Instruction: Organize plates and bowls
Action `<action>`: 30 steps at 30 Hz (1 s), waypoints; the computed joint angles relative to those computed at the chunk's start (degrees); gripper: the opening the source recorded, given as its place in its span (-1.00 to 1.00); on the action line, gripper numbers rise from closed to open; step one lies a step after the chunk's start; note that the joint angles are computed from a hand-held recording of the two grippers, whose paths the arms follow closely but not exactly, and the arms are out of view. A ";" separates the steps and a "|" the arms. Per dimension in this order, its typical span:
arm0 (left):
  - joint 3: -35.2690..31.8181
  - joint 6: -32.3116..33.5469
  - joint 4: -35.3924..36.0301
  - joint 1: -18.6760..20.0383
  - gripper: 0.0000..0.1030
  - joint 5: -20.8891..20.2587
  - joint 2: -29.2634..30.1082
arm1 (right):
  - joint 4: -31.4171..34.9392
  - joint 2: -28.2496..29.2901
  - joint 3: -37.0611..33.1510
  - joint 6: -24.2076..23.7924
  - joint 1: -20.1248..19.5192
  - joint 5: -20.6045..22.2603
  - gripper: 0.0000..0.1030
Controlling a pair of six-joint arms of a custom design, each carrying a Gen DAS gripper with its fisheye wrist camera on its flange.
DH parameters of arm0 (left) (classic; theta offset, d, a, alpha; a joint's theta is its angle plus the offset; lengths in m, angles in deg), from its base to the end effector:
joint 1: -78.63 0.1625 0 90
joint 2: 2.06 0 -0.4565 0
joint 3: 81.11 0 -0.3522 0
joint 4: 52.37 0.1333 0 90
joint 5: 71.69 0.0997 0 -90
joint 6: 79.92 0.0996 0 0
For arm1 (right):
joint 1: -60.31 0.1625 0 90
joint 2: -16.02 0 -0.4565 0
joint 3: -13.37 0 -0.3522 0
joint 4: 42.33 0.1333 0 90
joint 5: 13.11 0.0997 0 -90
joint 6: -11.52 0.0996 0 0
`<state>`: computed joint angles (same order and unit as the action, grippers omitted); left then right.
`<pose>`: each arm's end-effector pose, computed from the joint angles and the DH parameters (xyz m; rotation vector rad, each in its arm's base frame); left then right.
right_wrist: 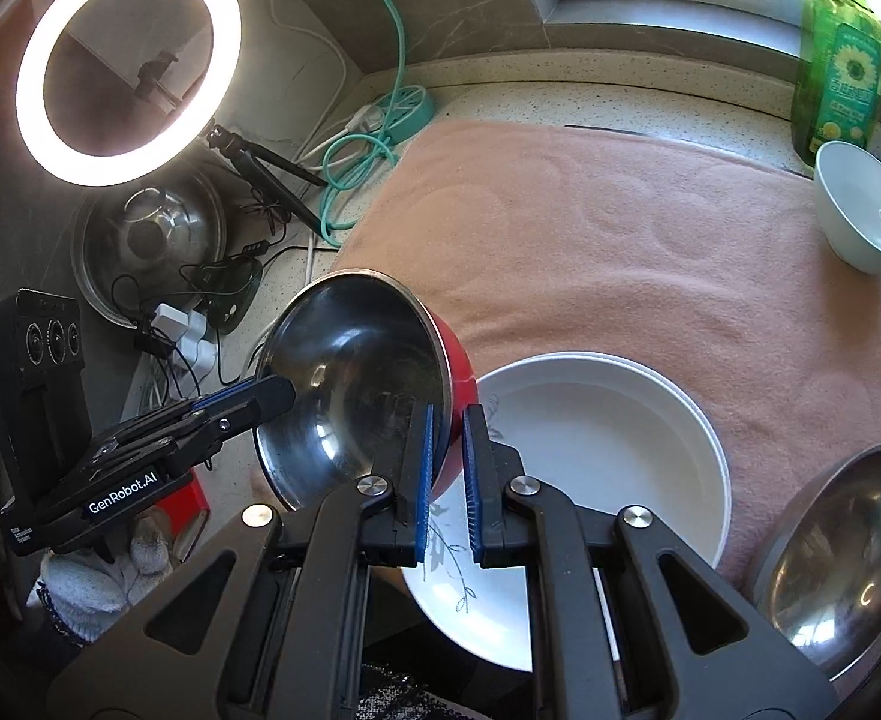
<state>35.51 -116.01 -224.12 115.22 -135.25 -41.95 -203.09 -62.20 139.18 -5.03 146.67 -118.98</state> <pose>-0.3263 -0.4635 0.0323 0.3962 2.7944 -0.5546 0.0766 -0.4659 0.3005 0.2319 -2.7512 0.4896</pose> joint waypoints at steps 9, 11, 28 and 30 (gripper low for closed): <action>-4.70 3.65 0.22 -1.69 -0.77 -4.01 3.96 | 0.40 -7.90 2.63 0.13 -3.77 0.05 -0.82; -5.89 4.44 0.38 -2.11 -0.77 -4.88 4.92 | 0.65 -9.68 3.05 -0.01 -4.59 0.00 -0.81; -15.74 8.81 3.76 -5.79 -0.77 -11.55 13.30 | 3.87 -23.57 5.45 -2.73 -14.61 1.73 -0.81; -17.25 9.43 4.69 -6.25 -0.77 -12.09 14.43 | 4.33 -24.86 5.47 -3.52 -16.29 2.09 -0.82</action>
<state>18.25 -106.58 -219.44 108.97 -147.34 -27.52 -198.76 -87.06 144.64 -8.55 130.38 -116.89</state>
